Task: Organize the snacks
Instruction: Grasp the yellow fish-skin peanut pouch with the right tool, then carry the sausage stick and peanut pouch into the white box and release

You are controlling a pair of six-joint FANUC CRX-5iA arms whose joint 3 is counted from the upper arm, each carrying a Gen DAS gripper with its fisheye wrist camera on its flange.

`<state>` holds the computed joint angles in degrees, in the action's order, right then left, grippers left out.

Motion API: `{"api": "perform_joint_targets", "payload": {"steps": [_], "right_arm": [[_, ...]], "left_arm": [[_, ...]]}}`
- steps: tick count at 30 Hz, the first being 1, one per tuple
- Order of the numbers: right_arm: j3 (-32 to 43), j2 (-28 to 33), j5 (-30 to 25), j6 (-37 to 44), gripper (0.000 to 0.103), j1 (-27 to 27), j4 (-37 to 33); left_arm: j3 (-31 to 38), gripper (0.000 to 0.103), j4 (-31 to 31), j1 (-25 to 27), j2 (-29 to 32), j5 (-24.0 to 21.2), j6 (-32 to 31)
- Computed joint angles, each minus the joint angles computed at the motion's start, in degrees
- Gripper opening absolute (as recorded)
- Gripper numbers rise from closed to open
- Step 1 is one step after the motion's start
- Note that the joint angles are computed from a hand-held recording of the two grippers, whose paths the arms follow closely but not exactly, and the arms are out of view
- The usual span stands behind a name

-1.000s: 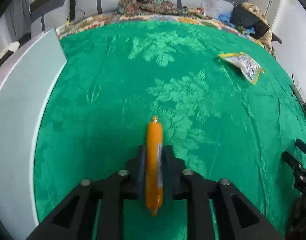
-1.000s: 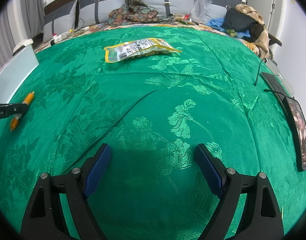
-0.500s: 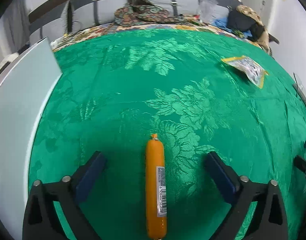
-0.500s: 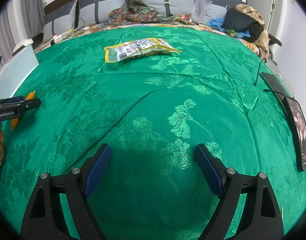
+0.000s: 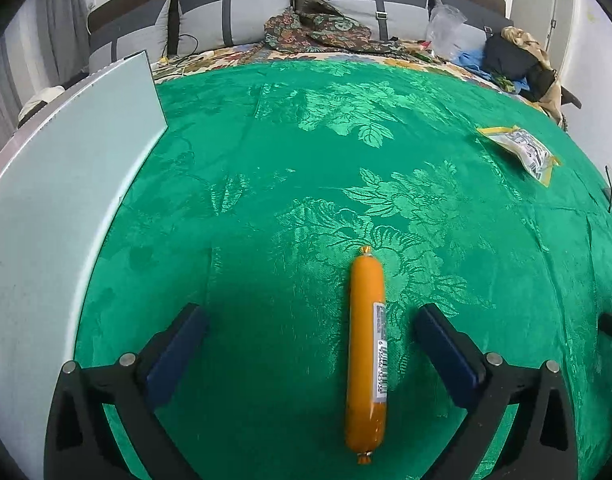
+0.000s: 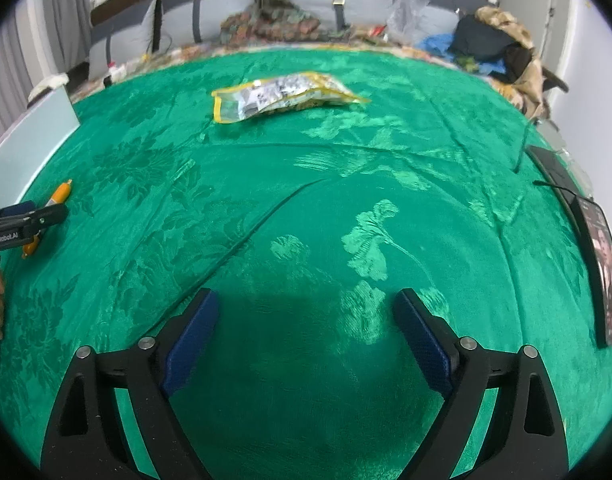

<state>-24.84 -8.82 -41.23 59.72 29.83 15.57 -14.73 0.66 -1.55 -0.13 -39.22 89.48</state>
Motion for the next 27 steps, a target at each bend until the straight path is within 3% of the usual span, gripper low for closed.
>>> {"api": "perform_joint_targets", "payload": {"steps": [3,6,12,16,18,20,21,24,25,27], "right_arm": [[14.2,7.3,-8.9,5.8,0.091,-4.8,-14.3],[24.4,13.6,-8.7,-2.3,0.091,-8.6,-20.8],[44.6,31.5,-17.8,-23.3,0.092,-8.6,-15.5],[51.6,38.5,-22.7,-25.5,0.092,-4.1,-5.5],[52.6,40.6,-24.5,-22.3,0.093,-1.9,-0.2],[47.2,39.1,-19.8,-18.0,0.092,0.0,5.6],[44.0,37.1,-15.7,-13.7,0.091,0.0,4.6],[40.2,33.8,-13.3,-7.9,0.085,-0.6,2.2],[38.8,32.5,-12.6,-6.9,0.069,-0.9,1.4],[35.8,29.9,-12.0,-5.6,0.062,-0.8,1.4]], "left_arm": [[-0.2,0.103,0.2,0.1,-0.1,0.2,-0.2],[-0.2,0.103,0.2,0.1,-0.1,0.1,-0.2],[-0.1,0.103,0.2,0.1,-0.1,0.1,-0.1],[-0.2,0.103,0.2,0.1,-0.1,0.2,-0.1],[-0.2,0.103,0.2,0.1,0.0,0.2,-0.1],[-0.1,0.103,0.1,0.0,-0.1,0.1,0.0],[-0.1,0.103,0.1,0.0,0.0,0.1,0.0],[-0.1,0.103,0.1,0.0,-0.1,0.1,-0.1],[-0.1,0.103,0.1,0.0,0.0,0.1,0.0],[-0.1,0.103,0.2,0.1,0.0,0.1,-0.1]]}}
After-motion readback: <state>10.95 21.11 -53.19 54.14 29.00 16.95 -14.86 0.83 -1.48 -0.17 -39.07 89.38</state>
